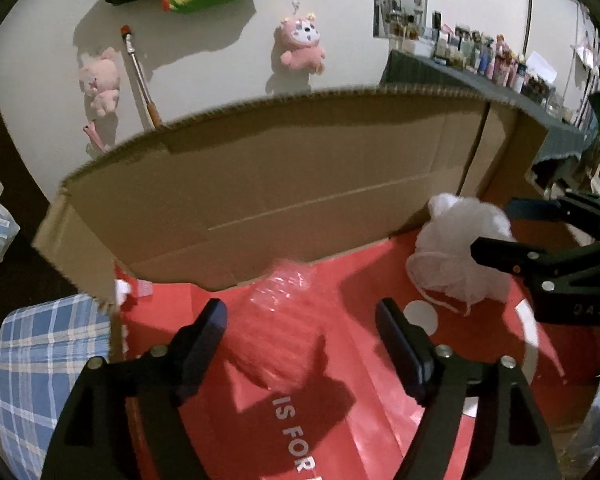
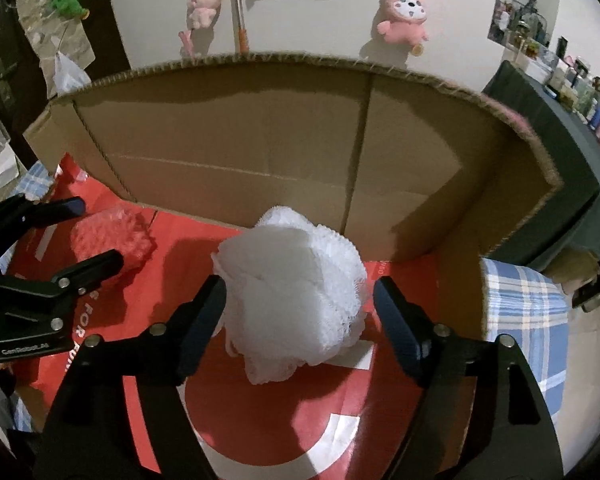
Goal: Organize soft objects
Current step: 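Open both grippers to drop the sponges inside the box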
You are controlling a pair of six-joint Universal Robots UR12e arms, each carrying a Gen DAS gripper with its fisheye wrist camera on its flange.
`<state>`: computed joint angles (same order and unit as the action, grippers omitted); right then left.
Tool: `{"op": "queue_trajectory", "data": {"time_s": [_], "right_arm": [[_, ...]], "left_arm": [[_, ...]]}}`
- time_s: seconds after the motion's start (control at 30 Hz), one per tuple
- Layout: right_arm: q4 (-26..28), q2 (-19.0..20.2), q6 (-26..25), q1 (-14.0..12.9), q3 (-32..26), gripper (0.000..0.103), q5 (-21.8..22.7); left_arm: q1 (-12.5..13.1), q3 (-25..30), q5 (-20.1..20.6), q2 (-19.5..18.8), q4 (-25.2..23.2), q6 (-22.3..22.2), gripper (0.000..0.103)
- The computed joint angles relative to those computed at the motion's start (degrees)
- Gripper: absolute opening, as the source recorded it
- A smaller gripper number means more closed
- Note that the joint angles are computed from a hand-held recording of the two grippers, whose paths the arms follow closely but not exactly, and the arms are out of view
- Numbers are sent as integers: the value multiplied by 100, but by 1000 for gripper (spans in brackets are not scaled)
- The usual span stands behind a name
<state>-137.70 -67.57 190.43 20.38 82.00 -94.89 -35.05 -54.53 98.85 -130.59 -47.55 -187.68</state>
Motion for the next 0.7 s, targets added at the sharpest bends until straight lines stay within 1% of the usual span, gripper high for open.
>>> {"op": "queue_trajectory", "data": {"time_s": [0.1,0.17,0.23,0.4,0.47,0.6,0.7], "right_arm": [[-104,-86,42,8,52,77,-32],[-203,-164,62,28,108,82,-104],[-285,-247,93,51,158,86,-166],[-437,-490,114,168,285,86,-358],[-522,-612,104,235,367,86,-455],[-736,-914,69,384,603,86,-621],[-941,-1126,74,490,805,91,-739]], "left_arm": [[3,-166,-10,135,217,-132,85],[-12,-284,39,233,346,-219,89],[-30,-406,66,343,476,-273,90],[-115,-755,253,637,842,-320,95],[-154,-939,321,786,1030,-376,99],[-239,-1408,387,1138,1505,-477,102],[-317,-1730,457,1363,1880,-487,103]]}}
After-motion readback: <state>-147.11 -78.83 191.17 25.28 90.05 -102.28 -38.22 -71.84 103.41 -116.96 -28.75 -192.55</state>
